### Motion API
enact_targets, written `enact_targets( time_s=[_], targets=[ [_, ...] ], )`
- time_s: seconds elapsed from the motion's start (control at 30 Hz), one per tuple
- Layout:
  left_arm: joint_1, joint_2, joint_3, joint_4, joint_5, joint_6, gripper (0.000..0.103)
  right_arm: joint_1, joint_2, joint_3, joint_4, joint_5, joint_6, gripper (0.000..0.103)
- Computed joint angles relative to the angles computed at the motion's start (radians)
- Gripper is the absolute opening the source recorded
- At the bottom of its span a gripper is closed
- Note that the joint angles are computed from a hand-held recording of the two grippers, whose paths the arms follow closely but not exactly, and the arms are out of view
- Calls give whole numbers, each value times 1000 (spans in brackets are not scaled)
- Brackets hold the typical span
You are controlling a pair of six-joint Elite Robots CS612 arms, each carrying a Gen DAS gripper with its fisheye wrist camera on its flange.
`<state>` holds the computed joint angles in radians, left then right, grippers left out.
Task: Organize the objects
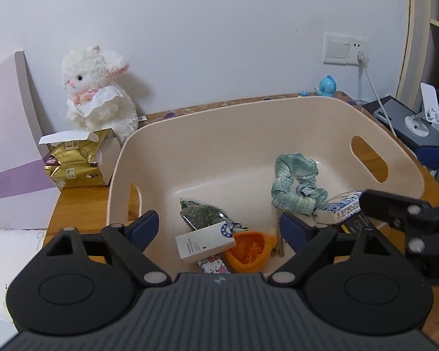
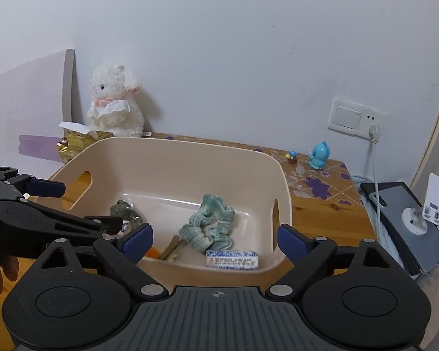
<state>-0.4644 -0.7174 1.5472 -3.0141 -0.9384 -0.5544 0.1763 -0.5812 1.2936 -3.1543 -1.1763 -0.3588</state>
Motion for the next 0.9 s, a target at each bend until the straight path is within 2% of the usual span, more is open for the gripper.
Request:
enact_targets(
  time_s=[0.23, 0.43, 0.6, 0.9],
  targets=[
    [-17, -34, 56, -40, 21, -28, 90, -7, -47, 77, -31, 3, 13, 95],
    [-43, -70, 122, -94, 63, -48, 90, -18, -89, 154, -77, 2, 27, 100],
    [-67, -101, 174, -99, 90, -74, 90, -31, -126, 232, -141, -5, 43, 103],
    [-112, -145, 272, -132, 114, -128, 90, -63, -180, 347, -207, 36, 73, 103]
  ],
)
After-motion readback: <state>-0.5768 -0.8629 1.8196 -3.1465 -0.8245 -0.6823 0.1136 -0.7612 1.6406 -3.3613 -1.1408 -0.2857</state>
